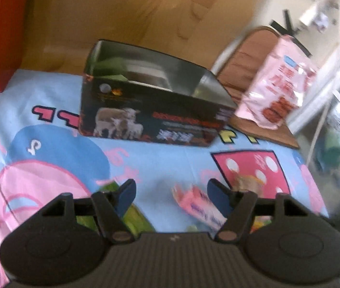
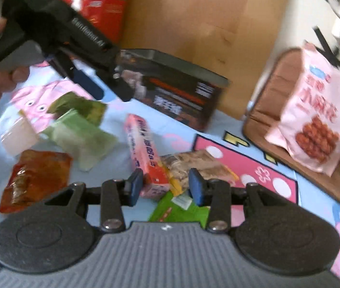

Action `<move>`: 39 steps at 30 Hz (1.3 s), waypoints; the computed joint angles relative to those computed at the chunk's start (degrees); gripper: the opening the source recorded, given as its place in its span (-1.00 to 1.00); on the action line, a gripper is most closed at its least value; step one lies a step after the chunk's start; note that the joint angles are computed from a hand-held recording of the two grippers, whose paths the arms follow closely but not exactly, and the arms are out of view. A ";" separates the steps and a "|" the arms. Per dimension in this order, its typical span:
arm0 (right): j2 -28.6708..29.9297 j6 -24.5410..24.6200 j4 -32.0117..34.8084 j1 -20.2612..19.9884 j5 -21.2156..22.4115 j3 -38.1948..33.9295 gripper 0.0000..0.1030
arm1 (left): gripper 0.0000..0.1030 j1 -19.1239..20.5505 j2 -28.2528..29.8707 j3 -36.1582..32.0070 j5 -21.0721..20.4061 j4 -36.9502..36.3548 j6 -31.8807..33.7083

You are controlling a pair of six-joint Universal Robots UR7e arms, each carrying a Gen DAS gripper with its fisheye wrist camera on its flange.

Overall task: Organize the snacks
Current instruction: 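Grasp the pink stick snack with the left gripper, then lower the pink stick snack into the tin box and release it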

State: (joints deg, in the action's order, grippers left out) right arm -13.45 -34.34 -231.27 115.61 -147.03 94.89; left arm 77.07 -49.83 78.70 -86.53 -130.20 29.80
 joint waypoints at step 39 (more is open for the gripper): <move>4.06 -33.85 -5.49 -7.58 11.09 -24.45 -0.34 | -0.20 -4.10 13.31 -16.95 -0.06 -8.27 -2.14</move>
